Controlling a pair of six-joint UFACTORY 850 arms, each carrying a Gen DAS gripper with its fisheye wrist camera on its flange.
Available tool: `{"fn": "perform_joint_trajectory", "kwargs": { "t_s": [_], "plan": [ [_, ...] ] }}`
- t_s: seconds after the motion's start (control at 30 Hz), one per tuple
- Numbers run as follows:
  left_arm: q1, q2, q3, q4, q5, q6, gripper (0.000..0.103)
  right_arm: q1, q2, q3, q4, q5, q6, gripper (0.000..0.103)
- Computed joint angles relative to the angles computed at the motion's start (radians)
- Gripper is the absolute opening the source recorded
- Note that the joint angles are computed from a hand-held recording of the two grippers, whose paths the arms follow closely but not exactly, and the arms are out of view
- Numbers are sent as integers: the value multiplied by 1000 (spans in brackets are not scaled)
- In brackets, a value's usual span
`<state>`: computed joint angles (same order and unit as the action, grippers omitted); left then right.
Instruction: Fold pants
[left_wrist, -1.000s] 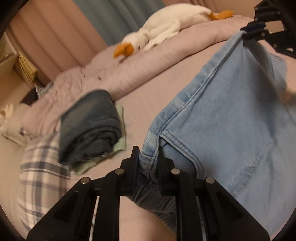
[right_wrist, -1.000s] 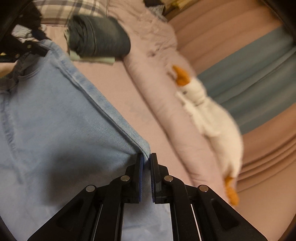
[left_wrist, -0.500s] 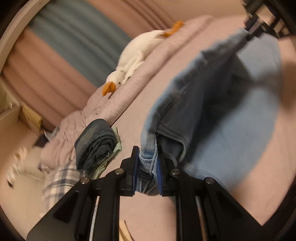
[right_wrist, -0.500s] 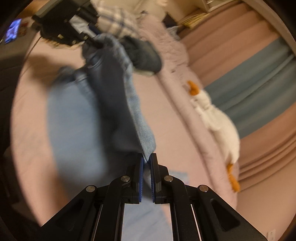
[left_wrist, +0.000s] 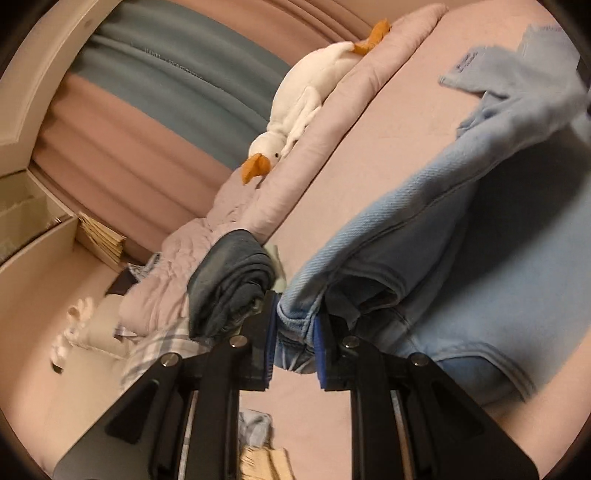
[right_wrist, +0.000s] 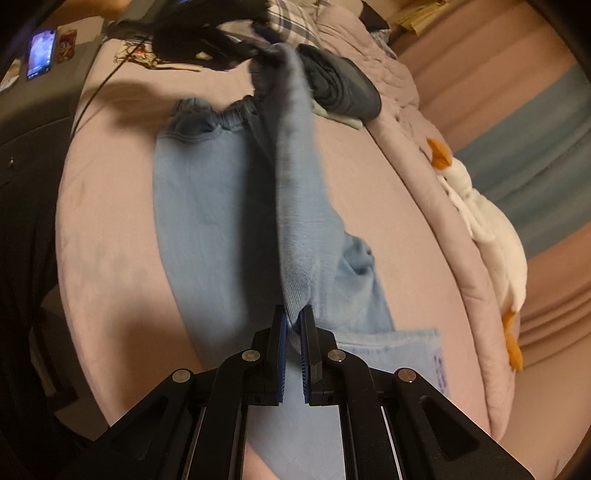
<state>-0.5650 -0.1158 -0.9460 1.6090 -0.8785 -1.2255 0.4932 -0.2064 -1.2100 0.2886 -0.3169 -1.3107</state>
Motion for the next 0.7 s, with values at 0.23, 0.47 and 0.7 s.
{"fn": "perform_joint_trajectory", "kwargs": {
  "t_s": [0.23,0.47,0.7],
  "plan": [
    [-102,6,170,-26,-53,98,18,0,-14,58,-98,-51,70,5],
    [-82,35,154,-25,-23,58,18,-5,2,78,-106,-48,89,5],
    [-125,19,171,-90,-35,85,38,-29,-42,54,4,-96,114,5]
  ]
}}
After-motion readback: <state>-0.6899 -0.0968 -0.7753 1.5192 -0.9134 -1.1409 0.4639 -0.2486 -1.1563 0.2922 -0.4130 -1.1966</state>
